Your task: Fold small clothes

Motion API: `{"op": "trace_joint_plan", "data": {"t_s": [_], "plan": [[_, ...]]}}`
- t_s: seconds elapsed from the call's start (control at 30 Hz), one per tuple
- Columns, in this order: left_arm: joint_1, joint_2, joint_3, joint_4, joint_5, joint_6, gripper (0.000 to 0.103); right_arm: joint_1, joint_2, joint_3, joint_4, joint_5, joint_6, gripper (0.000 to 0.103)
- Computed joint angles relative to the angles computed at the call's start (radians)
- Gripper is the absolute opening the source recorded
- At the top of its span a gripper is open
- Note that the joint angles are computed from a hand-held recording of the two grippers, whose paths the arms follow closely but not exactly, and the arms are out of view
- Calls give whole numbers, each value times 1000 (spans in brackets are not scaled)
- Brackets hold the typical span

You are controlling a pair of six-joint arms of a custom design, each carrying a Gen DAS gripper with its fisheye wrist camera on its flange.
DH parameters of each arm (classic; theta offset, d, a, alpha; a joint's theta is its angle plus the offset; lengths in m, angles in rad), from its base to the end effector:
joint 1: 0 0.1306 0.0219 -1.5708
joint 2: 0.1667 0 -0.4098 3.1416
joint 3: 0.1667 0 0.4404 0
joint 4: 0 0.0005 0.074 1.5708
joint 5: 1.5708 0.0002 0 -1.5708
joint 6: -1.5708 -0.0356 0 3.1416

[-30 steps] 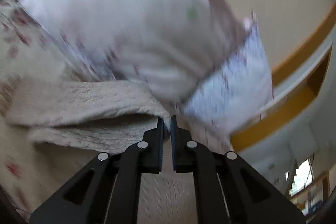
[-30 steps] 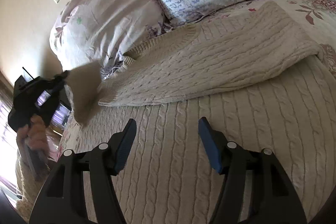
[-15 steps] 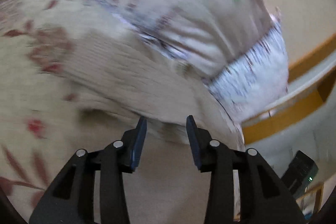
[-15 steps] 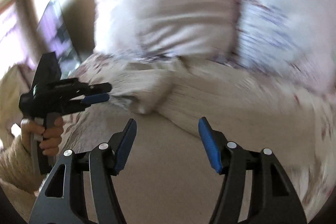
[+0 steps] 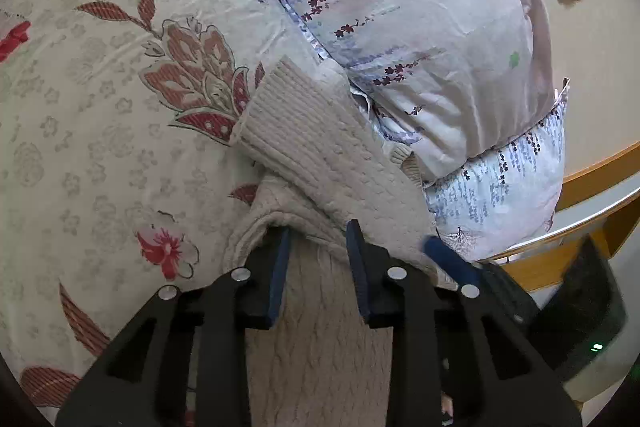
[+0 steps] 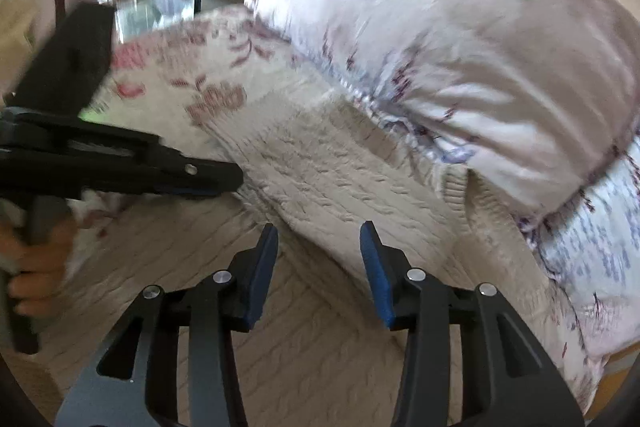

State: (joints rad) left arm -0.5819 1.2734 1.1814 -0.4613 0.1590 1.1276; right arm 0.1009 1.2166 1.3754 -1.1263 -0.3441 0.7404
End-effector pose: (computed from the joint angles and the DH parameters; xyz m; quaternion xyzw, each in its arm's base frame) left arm 0.4142 -0.2798 0.4389 -0.1973 0.8488 -0.4118 0.2664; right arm 0.4378 0.0559 0.5142 -0.4306 0.8380 0.0632 0.3293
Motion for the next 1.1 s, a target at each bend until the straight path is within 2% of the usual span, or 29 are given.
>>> {"op": "trace_joint_plan", "data": {"t_s": [0.1, 0.17, 0.23, 0.27, 0.33, 0.4, 0.47, 0.57, 0.6, 0.63, 0.67, 0.77, 0.83, 0.87, 0.9, 0.97, 1.1], "plan": [[3, -2, -4, 1, 2, 0, 25, 30, 8, -27, 42, 78, 26, 43], [5, -3, -8, 2, 5, 0, 24, 32, 2, -45, 78, 91, 26, 41], [5, -2, -7, -2, 1, -3, 22, 29, 2, -50, 93, 90, 4, 11], [4, -1, -5, -6, -2, -5, 21, 29, 0, -56, 114, 107, -21, 9], [4, -1, -5, -9, -4, -8, 20, 5, 7, -40, 102, 53, -78, 8], [6, -1, -6, -11, -2, -9, 18, -46, 11, -17, 105, -30, -188, 8], [8, -2, -8, -12, 3, -8, 17, -139, 20, 15, 112, -137, -369, 8], [8, -3, -9, -15, 2, -13, 16, -287, 46, 43, 101, -239, -608, 8], [8, -3, -8, -17, 2, -17, 16, -346, 64, 51, 76, -264, -692, 8], [7, -2, -6, -21, 2, -24, 16, -412, 95, 65, 12, -295, -753, 8], [6, 0, -3, -26, 2, -30, 16, -444, 115, 74, -36, -293, -768, 8], [4, 1, 1, -32, -1, -38, 16, -534, 157, 87, -146, -166, -773, 9], [5, 2, 2, -33, 1, -37, 16, -570, 166, 93, -159, -177, -765, 11], [5, 3, 3, -34, 2, -37, 16, -590, 173, 107, -170, -197, -755, 21], [6, 3, 3, -34, 2, -38, 16, -604, 178, 123, -176, -219, -743, 42], [6, 3, 3, -34, 4, -39, 16, -614, 182, 142, -171, -253, -733, 58], [7, 3, 3, -34, 6, -40, 16, -624, 230, 180, -184, -325, -782, 57]]}}
